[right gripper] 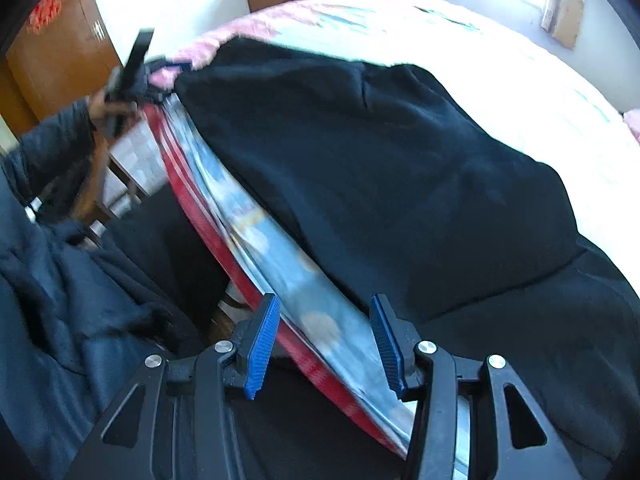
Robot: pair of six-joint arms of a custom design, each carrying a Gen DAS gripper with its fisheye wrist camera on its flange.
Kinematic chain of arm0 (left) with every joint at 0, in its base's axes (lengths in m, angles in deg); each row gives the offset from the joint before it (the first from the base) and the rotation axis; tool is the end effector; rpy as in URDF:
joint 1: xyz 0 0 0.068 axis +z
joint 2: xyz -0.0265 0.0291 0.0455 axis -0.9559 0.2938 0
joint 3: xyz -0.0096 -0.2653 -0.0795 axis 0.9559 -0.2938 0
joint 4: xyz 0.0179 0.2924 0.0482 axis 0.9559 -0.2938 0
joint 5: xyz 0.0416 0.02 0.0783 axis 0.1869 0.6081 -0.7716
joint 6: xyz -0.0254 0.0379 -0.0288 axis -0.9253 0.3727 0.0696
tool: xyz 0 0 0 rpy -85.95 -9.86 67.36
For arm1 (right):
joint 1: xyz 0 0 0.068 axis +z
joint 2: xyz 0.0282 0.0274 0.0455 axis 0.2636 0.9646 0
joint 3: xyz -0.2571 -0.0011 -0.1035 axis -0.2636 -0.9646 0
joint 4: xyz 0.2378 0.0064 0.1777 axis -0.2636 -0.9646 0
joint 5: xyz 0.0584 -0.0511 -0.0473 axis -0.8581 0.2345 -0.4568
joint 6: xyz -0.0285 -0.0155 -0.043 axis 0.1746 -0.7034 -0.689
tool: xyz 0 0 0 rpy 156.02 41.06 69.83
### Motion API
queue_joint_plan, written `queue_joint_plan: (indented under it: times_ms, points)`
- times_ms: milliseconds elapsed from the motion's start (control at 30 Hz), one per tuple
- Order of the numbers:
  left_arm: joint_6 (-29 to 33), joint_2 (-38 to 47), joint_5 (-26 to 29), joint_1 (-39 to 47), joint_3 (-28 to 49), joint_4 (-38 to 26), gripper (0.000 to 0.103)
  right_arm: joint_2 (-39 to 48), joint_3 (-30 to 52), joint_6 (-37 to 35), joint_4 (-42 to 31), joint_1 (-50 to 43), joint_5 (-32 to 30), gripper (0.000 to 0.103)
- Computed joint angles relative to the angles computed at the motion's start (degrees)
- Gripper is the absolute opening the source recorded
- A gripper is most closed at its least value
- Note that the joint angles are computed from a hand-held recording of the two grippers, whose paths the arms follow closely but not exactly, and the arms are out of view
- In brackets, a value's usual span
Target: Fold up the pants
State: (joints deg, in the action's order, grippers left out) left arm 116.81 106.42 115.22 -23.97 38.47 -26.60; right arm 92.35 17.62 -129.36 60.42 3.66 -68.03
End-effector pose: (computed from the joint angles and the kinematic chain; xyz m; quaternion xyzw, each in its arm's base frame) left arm 0.1635 0.1594 0.0505 0.1399 0.9110 0.0724 0.3812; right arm 0.1813 -0.0198 0.0899 -0.3693 0.8892 0.1500 0.2244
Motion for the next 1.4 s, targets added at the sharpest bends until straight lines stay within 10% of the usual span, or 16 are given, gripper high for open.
queue_joint_plan:
  times_ms: [233,500,800,900,967,1200,1400]
  points:
    - [10.39,1.88,4.44,13.25,0.63,-7.26,0.103,4.84,9.57,17.42,3.14,4.31,-8.25,0.049]
    - [-5.13,-6.32,12.12,16.02,-1.36,-4.01,0.103,26.57,26.97,42.15,17.88,15.5,-5.19,0.049]
    - [-23.37,-8.38,17.17,6.07,4.12,-4.17,0.103,49.97,48.28,52.36,11.78,17.76,-8.03,0.049]
    - [-31.8,-6.22,12.76,-3.46,3.44,2.75,0.103,52.89,50.82,53.35,11.8,18.63,-7.43,0.013]
    - [-35.4,-3.58,7.97,-10.46,4.19,6.06,0.103,52.94,50.93,53.9,12.53,18.93,-6.54,0.007]
    - [-34.61,4.71,-13.25,-24.94,5.72,14.0,0.103,54.02,51.65,56.4,17.17,19.59,-2.1,0.005]
    - [-35.62,1.86,-9.92,-21.09,4.69,9.89,0.103,53.49,49.41,54.38,18.52,18.63,-2.79,0.018]
